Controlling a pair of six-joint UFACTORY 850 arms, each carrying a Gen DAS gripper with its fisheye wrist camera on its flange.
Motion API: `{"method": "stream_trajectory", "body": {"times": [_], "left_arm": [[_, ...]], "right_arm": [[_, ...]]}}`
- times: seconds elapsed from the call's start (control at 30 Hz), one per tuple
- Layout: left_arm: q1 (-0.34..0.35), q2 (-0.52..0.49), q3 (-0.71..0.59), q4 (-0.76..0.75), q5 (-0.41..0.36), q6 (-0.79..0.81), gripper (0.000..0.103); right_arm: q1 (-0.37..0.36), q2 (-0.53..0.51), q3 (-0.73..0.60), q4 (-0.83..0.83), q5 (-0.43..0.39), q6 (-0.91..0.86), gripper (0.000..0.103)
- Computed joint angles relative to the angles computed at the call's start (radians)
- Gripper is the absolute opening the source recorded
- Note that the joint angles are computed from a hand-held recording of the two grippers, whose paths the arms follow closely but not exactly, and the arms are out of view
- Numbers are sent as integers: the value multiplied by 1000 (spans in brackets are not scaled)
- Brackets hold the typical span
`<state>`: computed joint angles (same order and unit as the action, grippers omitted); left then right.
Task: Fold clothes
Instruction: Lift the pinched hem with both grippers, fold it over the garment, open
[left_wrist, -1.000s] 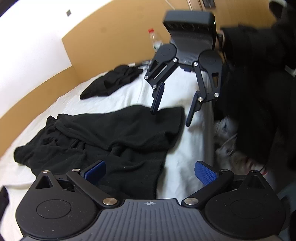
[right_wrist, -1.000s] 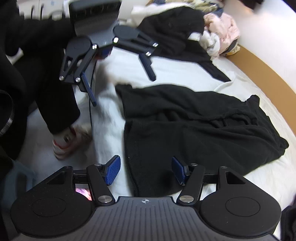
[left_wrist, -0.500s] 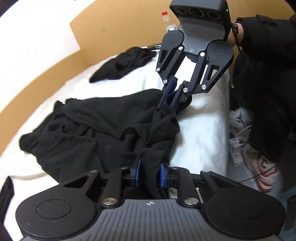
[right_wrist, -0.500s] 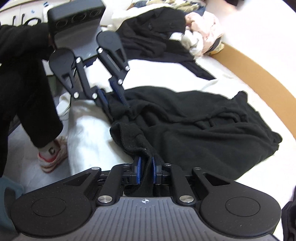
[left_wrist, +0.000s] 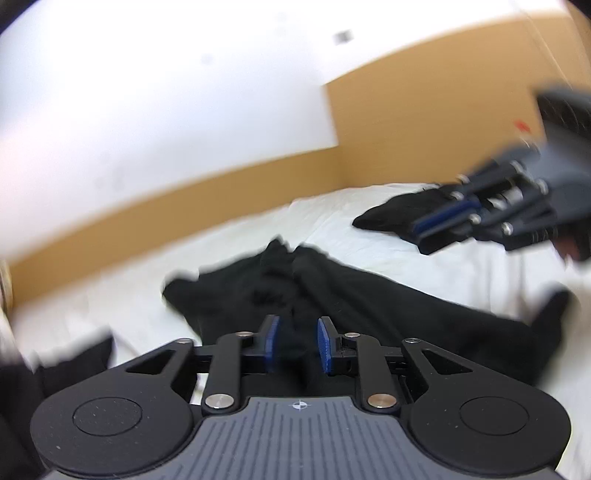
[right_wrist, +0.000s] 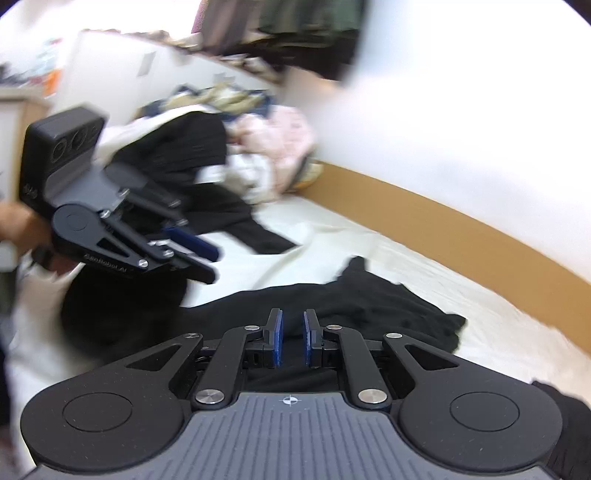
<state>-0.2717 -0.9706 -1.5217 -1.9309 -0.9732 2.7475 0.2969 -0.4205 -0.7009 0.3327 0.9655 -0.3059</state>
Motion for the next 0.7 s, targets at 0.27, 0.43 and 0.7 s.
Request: {"method": "stream_trajectory", "body": {"times": [0.27, 0.43, 0.7], "left_arm": [[109, 20, 28, 234, -137, 131, 97], [158, 31, 44, 384, -126, 172, 96], [142, 37, 69, 95, 15, 289, 94]], "right_arm": [[-148, 109, 156, -544, -73, 320, 60], [-146, 247, 239, -718, -250, 466, 60], [-112, 300, 280, -445, -338, 320, 60]]}}
